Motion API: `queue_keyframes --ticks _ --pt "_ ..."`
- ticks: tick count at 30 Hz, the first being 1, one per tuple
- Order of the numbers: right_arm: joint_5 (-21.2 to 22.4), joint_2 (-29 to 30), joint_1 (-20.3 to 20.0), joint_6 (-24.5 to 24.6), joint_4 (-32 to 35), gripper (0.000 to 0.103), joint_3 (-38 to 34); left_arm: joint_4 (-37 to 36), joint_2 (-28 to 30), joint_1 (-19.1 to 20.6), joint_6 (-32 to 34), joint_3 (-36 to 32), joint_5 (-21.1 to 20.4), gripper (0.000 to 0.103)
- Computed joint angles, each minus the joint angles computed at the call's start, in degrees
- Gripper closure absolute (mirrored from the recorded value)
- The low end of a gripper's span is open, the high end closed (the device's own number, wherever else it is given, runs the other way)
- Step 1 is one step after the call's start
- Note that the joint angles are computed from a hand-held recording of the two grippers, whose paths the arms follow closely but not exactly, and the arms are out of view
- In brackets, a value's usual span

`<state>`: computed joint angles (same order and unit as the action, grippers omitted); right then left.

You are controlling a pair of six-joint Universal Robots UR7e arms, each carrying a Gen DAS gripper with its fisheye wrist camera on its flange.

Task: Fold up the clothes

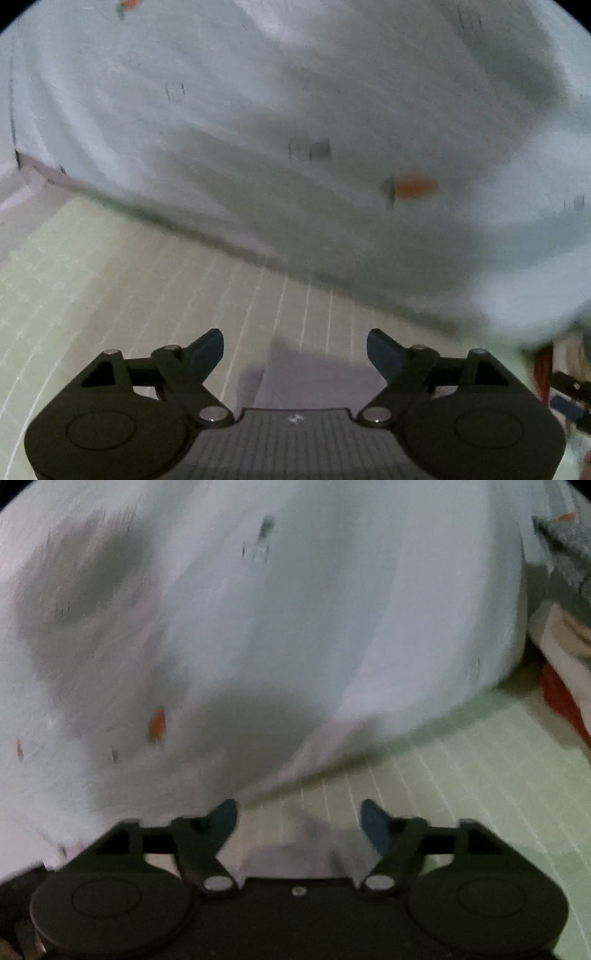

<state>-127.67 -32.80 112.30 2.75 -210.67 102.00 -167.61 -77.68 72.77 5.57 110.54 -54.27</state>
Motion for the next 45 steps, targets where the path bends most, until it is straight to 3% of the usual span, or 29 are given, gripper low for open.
queue_keyframes --ticks 3,8,9,10,11,12,13,15,19,21,24,26,27,28,30,31,34,38,45 --pt "-3.8 0.1 -0.3 4.4 6.8 0.025 2.3 6.9 -1.2 1.4 -3.0 1.4 0.4 0.018" --pt "-4.4 -1.3 -1.5 12.2 9.1 0.025 8.0 13.5 -3.3 4.2 -8.4 4.0 -2.0 0.02" --pt "-4.8 -1.6 -1.6 12.5 9.9 0.025 8.6 14.1 -3.5 4.7 -8.9 4.4 -2.1 0.024" --pt "-5.2 -1.6 -1.7 12.3 10.3 0.026 9.0 14.7 -3.6 5.1 -9.4 4.6 -2.5 0.037" --pt "-5.3 -1.6 -1.8 12.0 10.3 0.035 9.4 14.9 -3.6 5.7 -10.0 4.5 -3.9 0.044" --pt "-4.8 -1.8 -2.0 12.3 10.4 0.06 9.8 15.0 -3.6 6.7 -10.6 4.3 -6.3 0.058" --pt "-3.9 -2.1 -2.4 13.1 10.6 0.073 10.1 14.8 -3.4 7.4 -11.4 3.9 -8.4 0.076" --pt "-3.2 -2.6 -2.3 14.1 9.3 0.091 10.9 14.6 -3.1 7.3 -12.6 3.7 -8.9 0.098" --pt "-0.1 -6.1 -0.6 16.2 2.4 0.094 15.1 12.6 -6.3 5.3 -12.8 5.8 -6.8 0.099" --pt "-1.0 -7.9 1.0 16.7 1.6 0.094 17.2 12.9 -7.5 5.4 -12.9 6.5 -6.7 0.099" --pt "-5.5 -8.1 1.6 15.5 7.3 0.091 17.6 14.1 -8.0 6.2 -13.4 7.0 -6.8 0.099" --pt "-9.4 -6.4 0.3 16.2 15.7 0.082 16.3 15.6 -6.5 5.6 -14.5 7.3 -1.5 0.1" --pt "-9.8 -6.0 0.0 17.1 16.6 0.069 16.1 17.5 -6.3 5.5 -14.8 7.0 -0.4 0.095" --pt "-8.9 -6.0 0.0 17.2 15.2 0.06 16.3 18.9 -6.3 5.5 -15.1 6.7 -0.2 0.082" --pt "-6.1 -5.5 -0.3 15.1 9.0 0.02 16.9 18.2 -6.3 5.8 -14.2 6.3 -1.7 0.058" --pt "-5.2 -5.2 -0.6 14.2 7.8 0.017 16.7 17.7 -6.0 5.9 -13.5 6.1 -1.9 0.046" --pt "-3.4 -4.5 -2.1 13.2 8.5 0.016 15.1 17.6 -4.5 5.7 -10.7 4.9 -0.5 0.029" --pt "-0.4 -4.1 -4.1 14.4 8.7 0.014 14.4 17.8 -2.7 6.6 -7.2 3.1 -3.0 0.026" --pt "2.6 -3.2 -6.7 15.1 9.4 0.008 12.5 19.7 0.5 9.8 -7.3 -1.4 -14.4 0.017"
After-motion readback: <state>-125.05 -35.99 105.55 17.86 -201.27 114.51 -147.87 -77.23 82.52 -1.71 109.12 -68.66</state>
